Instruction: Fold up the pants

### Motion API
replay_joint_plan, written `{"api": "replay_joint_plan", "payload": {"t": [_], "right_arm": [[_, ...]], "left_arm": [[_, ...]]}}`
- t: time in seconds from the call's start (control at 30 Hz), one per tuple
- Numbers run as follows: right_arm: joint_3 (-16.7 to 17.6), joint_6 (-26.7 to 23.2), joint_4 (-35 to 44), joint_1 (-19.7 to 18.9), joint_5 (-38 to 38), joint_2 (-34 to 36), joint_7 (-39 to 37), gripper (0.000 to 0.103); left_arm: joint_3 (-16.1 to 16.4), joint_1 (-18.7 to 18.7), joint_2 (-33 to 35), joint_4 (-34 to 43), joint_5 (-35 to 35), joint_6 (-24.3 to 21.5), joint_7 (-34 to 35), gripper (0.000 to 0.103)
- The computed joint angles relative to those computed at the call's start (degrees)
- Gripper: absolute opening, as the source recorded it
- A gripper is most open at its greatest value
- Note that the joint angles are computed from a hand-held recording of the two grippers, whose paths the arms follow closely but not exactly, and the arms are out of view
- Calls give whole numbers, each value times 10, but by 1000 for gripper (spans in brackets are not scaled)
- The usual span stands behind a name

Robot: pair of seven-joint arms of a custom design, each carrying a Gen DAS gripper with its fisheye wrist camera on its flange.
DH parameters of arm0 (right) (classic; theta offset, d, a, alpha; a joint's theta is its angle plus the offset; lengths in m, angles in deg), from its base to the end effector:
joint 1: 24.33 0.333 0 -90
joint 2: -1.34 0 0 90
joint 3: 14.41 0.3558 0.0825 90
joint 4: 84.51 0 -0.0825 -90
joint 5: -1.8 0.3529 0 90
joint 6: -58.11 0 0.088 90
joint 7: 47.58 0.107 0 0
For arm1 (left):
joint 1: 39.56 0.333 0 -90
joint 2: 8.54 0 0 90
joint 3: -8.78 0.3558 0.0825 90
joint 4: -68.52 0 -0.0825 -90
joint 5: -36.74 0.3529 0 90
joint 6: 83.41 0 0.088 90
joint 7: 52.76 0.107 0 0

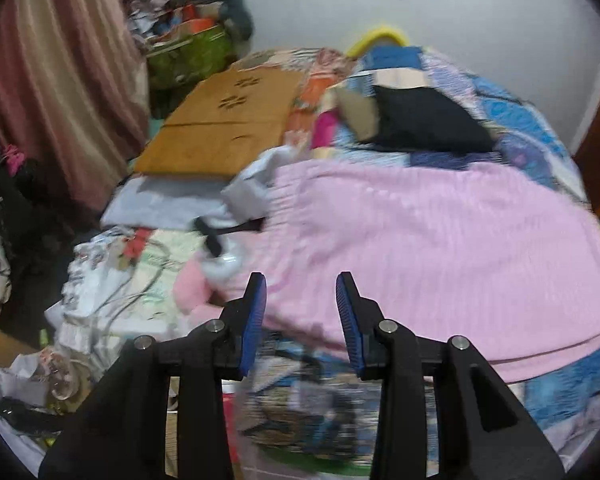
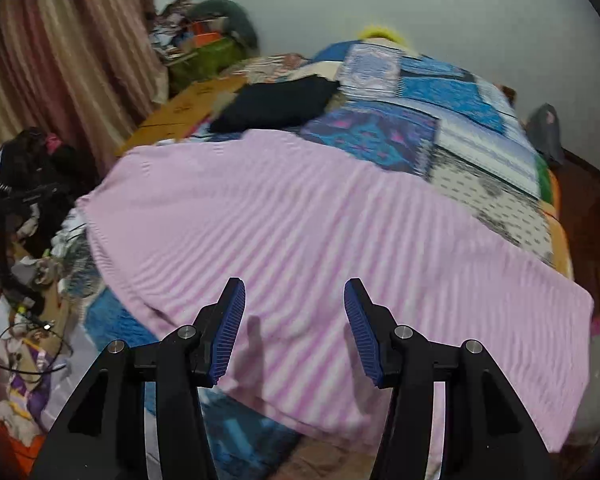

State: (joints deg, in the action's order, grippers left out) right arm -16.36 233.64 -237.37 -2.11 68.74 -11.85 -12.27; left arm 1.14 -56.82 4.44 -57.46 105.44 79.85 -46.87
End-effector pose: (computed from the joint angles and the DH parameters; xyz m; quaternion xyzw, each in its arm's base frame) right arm 0.3891 0.0655 0.4156 -0.7194 0.6099 -0.1258 0.3075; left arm 0.4818 -0.2753 0.3681 -0.6526 0.6877 -0.2221 0.2278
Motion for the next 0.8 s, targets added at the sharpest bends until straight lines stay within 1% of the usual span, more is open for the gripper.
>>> {"api": "replay_joint_plan", "payload": {"t": [0.03,0.07,0.1,0.13,0.2,0.23,0.27,0.3,0.33,0.37,0.43,0.5,0.53,0.57,0.6,0.63,0.7,0.77,0.8], "right_arm": [[-6,-5,9,12,22,6,-22,48],[-10,-10,20,23,54,17,-57,48],[-5,-14,27,24,74,24,-79,48],[1,-17,35,25,94,36,-101,48],[16,-31,41,16,96,55,-108,48],[25,-38,40,11,86,63,-98,48],[39,-43,39,2,92,71,-103,50],[44,-23,37,12,139,73,-146,50],[52,-11,36,14,187,70,-192,50],[57,-14,31,9,196,63,-197,50],[54,-44,17,-6,203,44,-193,50],[53,-62,4,-19,197,27,-186,48],[51,-72,-4,-25,190,17,-182,48],[50,-79,-14,-30,183,5,-176,48],[51,-78,-22,-36,157,-2,-150,48],[52,-76,-30,-41,135,-9,-127,48],[42,-72,-47,-46,136,-32,-125,48],[34,-58,-63,-57,121,-52,-109,48],[29,-41,-74,-64,116,-64,-103,49]], "left_arm": [[-5,-3,6,8,-3,7,5,40],[-10,-9,14,18,-5,11,10,43],[-11,-16,21,26,-5,13,13,47],[-13,-24,30,37,-5,15,17,48],[-17,-40,53,61,-15,16,36,53],[-17,-47,66,72,-24,19,47,55],[-19,-54,79,83,-37,21,61,56],[-20,-62,94,96,-51,22,76,57],[-19,-70,107,105,-62,17,89,57],[-21,-79,123,117,-78,6,107,57],[-21,-91,146,128,-109,-7,136,57],[-26,-94,166,132,-150,-19,170,58],[-14,-103,170,128,-150,-10,161,58],[12,-124,166,119,-131,7,129,60],[22,-133,161,112,-127,7,120,62],[20,-131,156,108,-135,4,129,63],[7,-122,148,103,-161,-9,161,62],[6,-126,139,107,-173,-36,178,62],[9,-132,135,113,-170,-47,178,62]]}}
